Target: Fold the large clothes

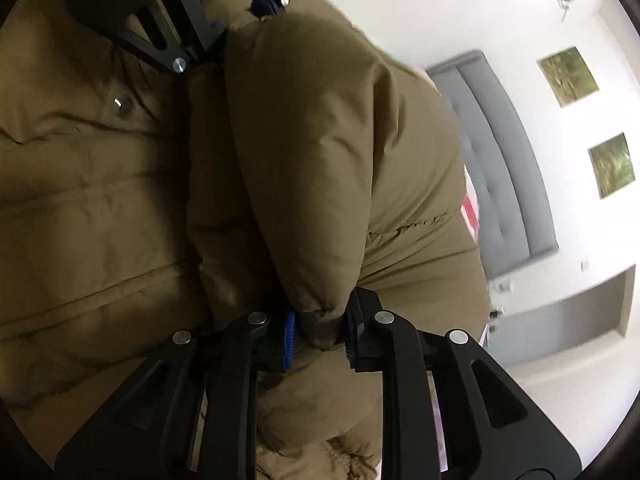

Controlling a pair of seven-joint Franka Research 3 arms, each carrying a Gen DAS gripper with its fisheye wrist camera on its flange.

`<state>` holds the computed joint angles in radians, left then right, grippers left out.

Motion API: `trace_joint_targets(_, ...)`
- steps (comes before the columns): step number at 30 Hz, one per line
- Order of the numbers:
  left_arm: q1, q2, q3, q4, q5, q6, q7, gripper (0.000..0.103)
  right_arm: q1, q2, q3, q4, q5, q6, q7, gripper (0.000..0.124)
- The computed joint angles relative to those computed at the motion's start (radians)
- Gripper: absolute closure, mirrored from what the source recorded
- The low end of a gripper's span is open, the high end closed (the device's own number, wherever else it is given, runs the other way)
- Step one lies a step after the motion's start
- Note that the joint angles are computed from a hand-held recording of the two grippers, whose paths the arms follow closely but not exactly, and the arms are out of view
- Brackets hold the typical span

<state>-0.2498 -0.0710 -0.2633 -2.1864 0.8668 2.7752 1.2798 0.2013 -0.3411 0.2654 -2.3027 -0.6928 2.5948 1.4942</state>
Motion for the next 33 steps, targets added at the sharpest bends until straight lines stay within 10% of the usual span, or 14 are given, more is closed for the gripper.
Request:
trace_joint_targets(7,-0.011,0.000,0.001,0.012,-0.076,-0.038,0.045,0.072,0.030,0.046,-0.028,0.049,0.089,-0.050,-0.008,0.098)
trace_joint_targets(12,-0.052,-0.029,0.014,0.081,-0.457,-0.118,0.220,0.036,0.126,0.022,-0.157,0.108,0.563,-0.106,-0.161,0.064)
trace_joint_targets(17,-0.073,-0.108,0.043,0.091,-0.712,-0.202,0.312,0.032,0.104,-0.045,-0.195,0.164,0.831,-0.183,-0.140,0.064)
trace_joint_targets(24,-0.040,-0.116,0.047,0.145,-0.741,-0.089,0.199,0.019,0.060,-0.009,-0.205,0.198,0.977,0.033,-0.036,0.059)
trace_joint_targets(29,0.013,0.050,0.043,0.261,-0.633,-0.077,0.043,0.019,0.016,0.079,-0.145,0.201,0.812,0.120,-0.037,0.055)
trace_joint_targets(33,0.034,0.067,0.058,0.246,-0.959,-0.136,0.319,0.019,0.046,0.092,-0.207,0.179,0.895,0.033,-0.136,0.053)
